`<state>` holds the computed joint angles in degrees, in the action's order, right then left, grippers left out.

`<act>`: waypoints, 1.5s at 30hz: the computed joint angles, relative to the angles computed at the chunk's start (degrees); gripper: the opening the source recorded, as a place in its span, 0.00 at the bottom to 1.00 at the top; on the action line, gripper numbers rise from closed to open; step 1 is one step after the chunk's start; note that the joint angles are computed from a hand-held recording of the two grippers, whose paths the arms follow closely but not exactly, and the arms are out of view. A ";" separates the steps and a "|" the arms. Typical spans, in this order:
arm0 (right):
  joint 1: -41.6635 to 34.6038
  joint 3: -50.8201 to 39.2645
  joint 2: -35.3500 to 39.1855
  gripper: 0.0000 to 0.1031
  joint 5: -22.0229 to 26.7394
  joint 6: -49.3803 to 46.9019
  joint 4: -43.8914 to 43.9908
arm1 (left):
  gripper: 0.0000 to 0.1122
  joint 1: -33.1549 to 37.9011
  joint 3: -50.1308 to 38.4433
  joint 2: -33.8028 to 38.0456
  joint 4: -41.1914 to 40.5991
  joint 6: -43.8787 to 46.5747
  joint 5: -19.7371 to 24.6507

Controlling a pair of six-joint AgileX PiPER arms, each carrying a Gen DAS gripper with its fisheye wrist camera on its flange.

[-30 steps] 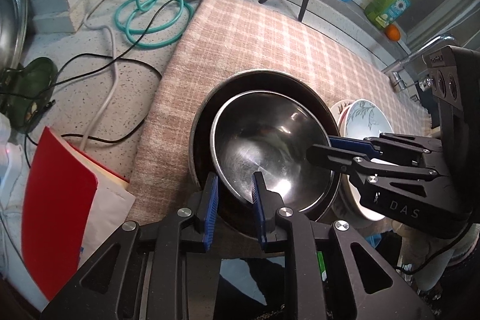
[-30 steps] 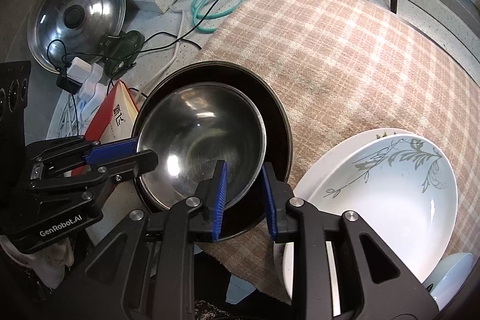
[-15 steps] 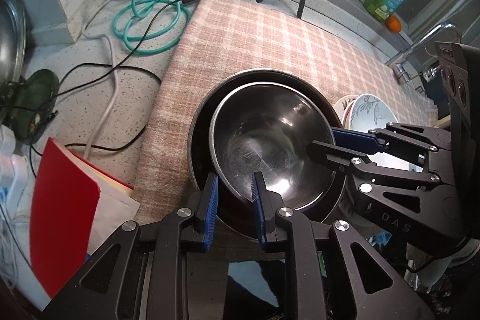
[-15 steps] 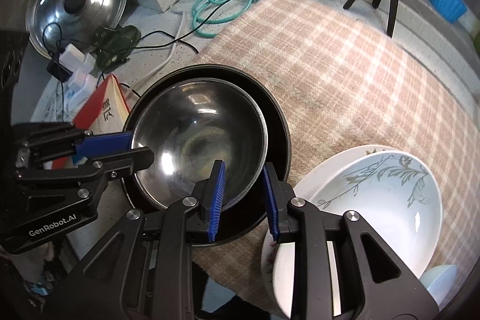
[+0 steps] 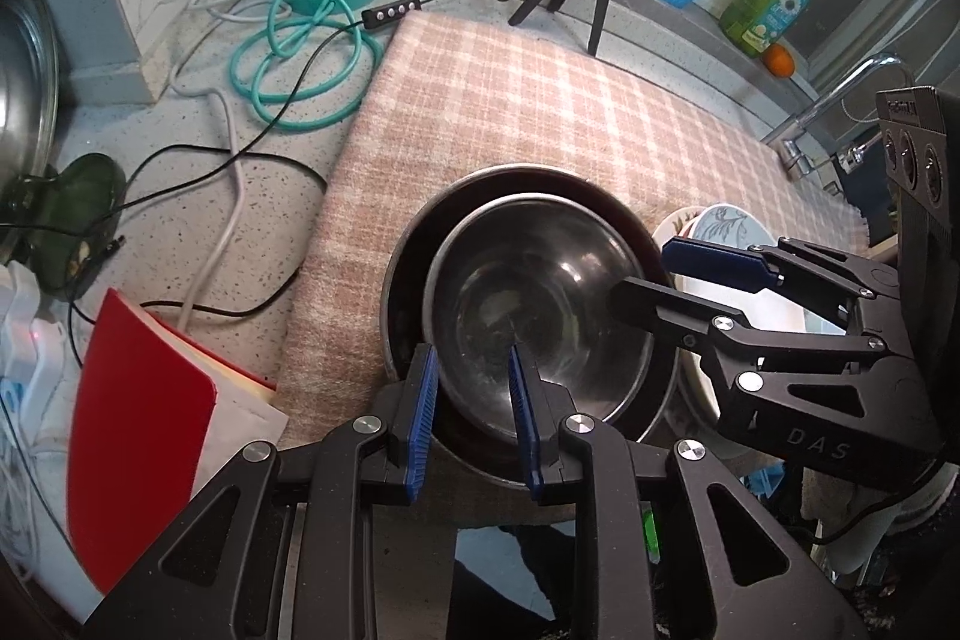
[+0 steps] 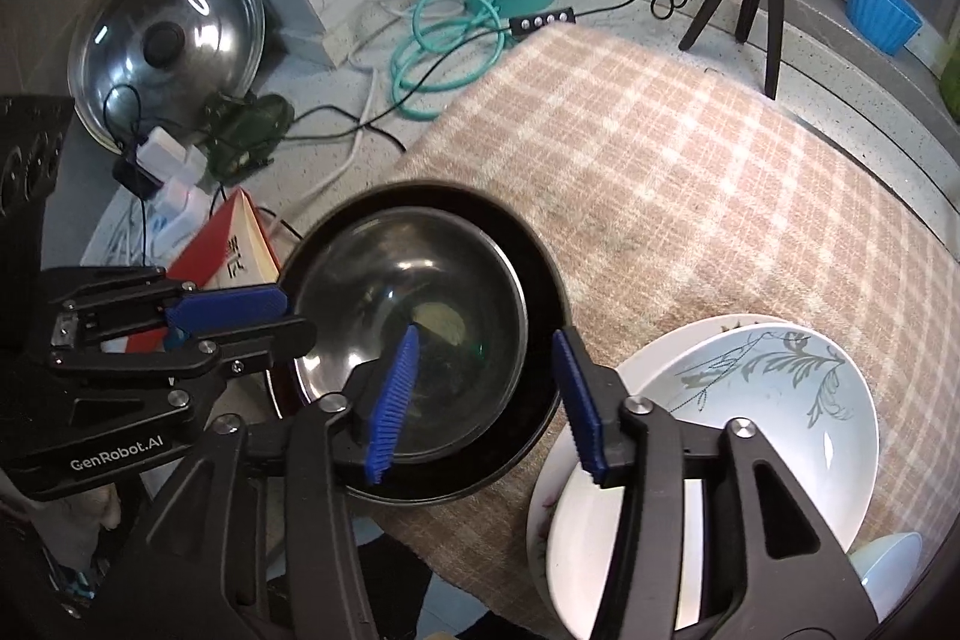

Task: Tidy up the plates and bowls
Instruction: 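Lower the red-exterior bowl into the steel bowl and open both grippers, then withdraw both grippers toward the plate stack and white bowl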

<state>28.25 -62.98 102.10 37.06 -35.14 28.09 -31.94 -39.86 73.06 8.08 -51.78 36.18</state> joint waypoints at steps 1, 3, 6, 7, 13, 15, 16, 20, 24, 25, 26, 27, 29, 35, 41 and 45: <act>-0.23 0.03 -0.22 0.49 0.33 -0.55 0.86 | 0.20 -0.11 -0.09 -0.27 0.10 -0.20 0.09; -1.17 0.21 -0.76 0.52 1.07 -2.02 2.99 | 0.21 -0.14 -0.17 -0.78 0.06 -0.27 0.09; -2.70 1.09 -2.01 0.72 1.19 -4.32 6.04 | 0.35 -0.57 -0.06 -1.88 1.21 -2.09 0.10; -3.45 1.61 -2.69 0.76 1.17 -5.38 7.26 | 0.44 -0.70 -0.05 -2.22 1.62 -2.78 0.09; -8.38 2.25 -4.79 0.85 3.07 -8.02 10.70 | 0.59 -1.81 -0.46 -3.63 3.80 -6.27 0.53; -10.29 2.46 -5.71 0.85 3.87 -8.82 11.43 | 0.59 -2.55 -0.91 -3.80 4.54 -7.71 0.71; -11.39 2.59 -6.27 0.85 4.27 -9.14 11.70 | 0.59 -2.94 -1.15 -3.91 4.92 -8.33 0.79; -16.50 3.01 -8.39 0.85 6.40 -11.49 13.05 | 0.59 -5.71 -2.79 -3.91 8.47 -12.90 1.67; -22.77 3.66 -10.22 0.85 9.25 -14.65 15.45 | 0.59 -8.59 -5.10 -2.92 11.59 -16.97 2.11; -24.70 3.44 -10.33 0.85 10.52 -15.45 16.14 | 0.59 -9.19 -5.62 -2.60 12.23 -17.77 2.14; -26.98 3.42 -10.64 0.85 11.49 -16.14 16.69 | 0.59 -9.98 -6.26 -2.10 12.97 -18.73 2.12; -28.57 3.30 -10.83 0.85 11.97 -16.47 16.82 | 0.59 -10.61 -6.85 -1.59 13.50 -19.45 1.99; -32.19 3.28 -11.43 0.85 12.76 -17.63 17.07 | 0.59 -11.72 -7.93 -0.54 14.11 -20.42 1.36; -42.54 1.66 -11.51 0.85 16.35 -20.75 16.64 | 0.59 -15.05 -12.42 4.24 15.42 -21.96 -0.01; -51.85 -0.36 -9.77 0.85 18.98 -23.81 15.63 | 0.59 -17.24 -17.33 10.40 14.51 -21.32 -3.36; -57.33 -1.91 -7.52 0.85 19.89 -25.20 14.39 | 0.59 -18.68 -21.46 15.62 12.59 -18.93 -5.04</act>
